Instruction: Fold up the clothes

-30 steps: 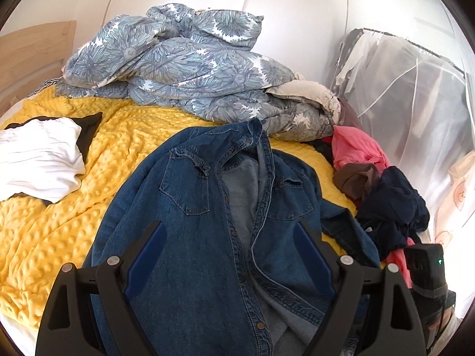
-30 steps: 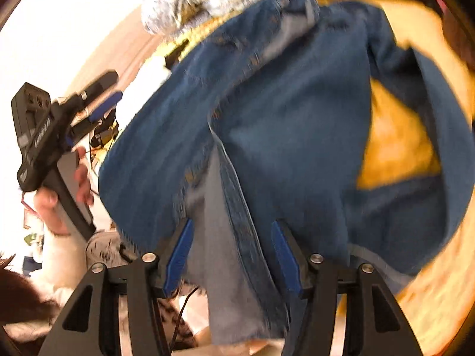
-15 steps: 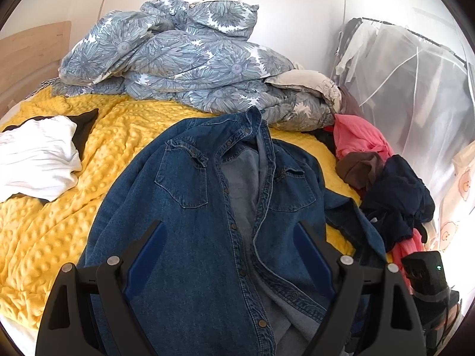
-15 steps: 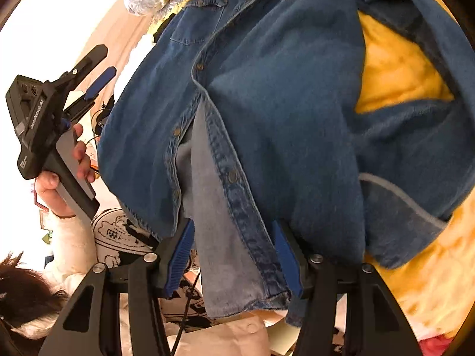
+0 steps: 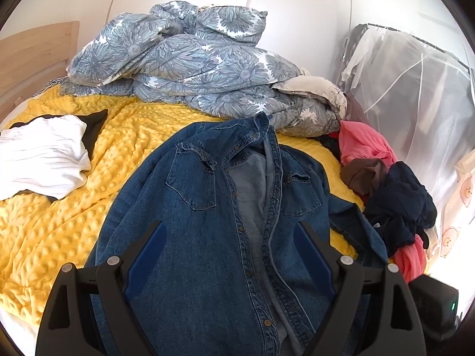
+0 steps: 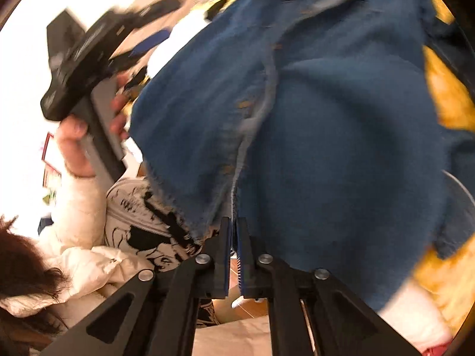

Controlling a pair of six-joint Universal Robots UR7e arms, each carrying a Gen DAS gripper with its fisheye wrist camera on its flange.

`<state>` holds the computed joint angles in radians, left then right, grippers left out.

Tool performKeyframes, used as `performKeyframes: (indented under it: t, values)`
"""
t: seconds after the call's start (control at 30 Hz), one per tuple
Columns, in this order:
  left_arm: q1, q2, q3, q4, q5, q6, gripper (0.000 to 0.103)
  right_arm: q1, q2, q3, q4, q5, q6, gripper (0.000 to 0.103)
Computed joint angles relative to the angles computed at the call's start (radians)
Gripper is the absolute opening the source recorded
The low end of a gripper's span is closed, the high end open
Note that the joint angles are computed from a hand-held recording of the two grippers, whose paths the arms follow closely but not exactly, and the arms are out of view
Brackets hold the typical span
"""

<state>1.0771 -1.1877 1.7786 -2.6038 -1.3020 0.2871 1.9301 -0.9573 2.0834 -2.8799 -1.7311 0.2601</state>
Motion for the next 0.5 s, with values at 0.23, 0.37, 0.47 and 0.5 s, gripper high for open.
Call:
performKeyframes:
  t: [0.23,0.37,0.47,0.5]
  values:
    - [0.012,-0.008,-0.003,0.004,0.004,0.000,0.088,0.023,0.121,-0.133,0.122,0.037,-0.055,0.003]
    - [0.020,-0.012,-0.009,0.009,0.000,-0.009,0.088,0.018,0.166,-0.181,0.174,0.014,-0.041,0.004]
    - [0.025,-0.015,-0.015,0.019,-0.012,-0.018,0.088,0.014,0.194,-0.223,0.237,-0.006,-0.023,0.019]
    - [0.026,-0.015,-0.017,0.021,-0.018,-0.020,0.088,0.012,0.193,-0.229,0.249,0.000,-0.023,0.032]
